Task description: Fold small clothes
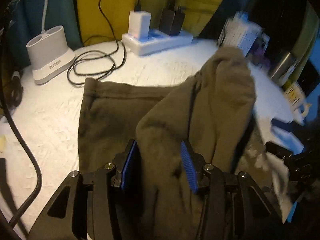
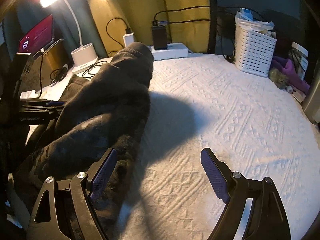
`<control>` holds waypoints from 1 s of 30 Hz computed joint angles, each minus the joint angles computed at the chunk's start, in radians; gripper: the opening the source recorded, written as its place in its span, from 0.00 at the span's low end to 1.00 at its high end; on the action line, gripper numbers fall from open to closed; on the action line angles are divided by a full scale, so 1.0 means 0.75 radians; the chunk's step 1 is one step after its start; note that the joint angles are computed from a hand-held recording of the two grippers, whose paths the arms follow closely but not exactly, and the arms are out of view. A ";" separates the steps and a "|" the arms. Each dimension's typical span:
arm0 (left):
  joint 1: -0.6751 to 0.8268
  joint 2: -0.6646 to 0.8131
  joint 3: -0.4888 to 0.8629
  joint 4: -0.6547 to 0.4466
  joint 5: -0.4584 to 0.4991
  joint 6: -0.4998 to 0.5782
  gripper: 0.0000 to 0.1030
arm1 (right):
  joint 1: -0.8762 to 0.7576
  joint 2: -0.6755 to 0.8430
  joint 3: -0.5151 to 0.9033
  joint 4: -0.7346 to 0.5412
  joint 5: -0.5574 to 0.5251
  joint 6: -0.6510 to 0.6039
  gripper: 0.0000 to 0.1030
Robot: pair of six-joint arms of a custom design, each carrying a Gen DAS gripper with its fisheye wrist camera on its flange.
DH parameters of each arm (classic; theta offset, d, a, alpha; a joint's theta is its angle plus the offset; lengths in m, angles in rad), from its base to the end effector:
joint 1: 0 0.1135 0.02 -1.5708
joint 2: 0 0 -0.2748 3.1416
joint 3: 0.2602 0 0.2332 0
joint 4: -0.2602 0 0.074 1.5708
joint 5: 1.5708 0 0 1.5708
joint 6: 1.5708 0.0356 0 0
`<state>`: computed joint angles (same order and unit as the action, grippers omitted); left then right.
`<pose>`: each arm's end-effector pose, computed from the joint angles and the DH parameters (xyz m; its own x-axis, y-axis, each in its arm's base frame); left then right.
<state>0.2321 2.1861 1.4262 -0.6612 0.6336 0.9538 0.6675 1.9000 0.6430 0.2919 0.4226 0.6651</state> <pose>0.3928 0.0712 0.1246 -0.6379 0.5247 -0.5638 0.7273 0.6510 -0.2171 0.2416 0.1718 0.0902 -0.7433 0.1308 -0.6561 0.0985 0.9914 0.0861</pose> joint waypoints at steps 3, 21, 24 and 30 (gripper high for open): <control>0.030 -0.020 0.020 -0.028 0.068 0.006 0.03 | 0.000 -0.008 -0.026 0.017 0.008 0.020 0.84; 0.154 0.176 0.436 -0.110 0.004 -0.092 0.13 | -0.023 0.118 0.181 -0.005 -0.061 -0.049 0.84; 0.223 0.111 0.382 -0.146 0.082 -0.086 0.47 | -0.034 0.096 0.203 -0.036 -0.051 -0.063 0.84; 0.282 0.015 0.202 -0.377 0.098 0.226 0.48 | 0.015 0.084 0.227 -0.088 -0.033 -0.043 0.84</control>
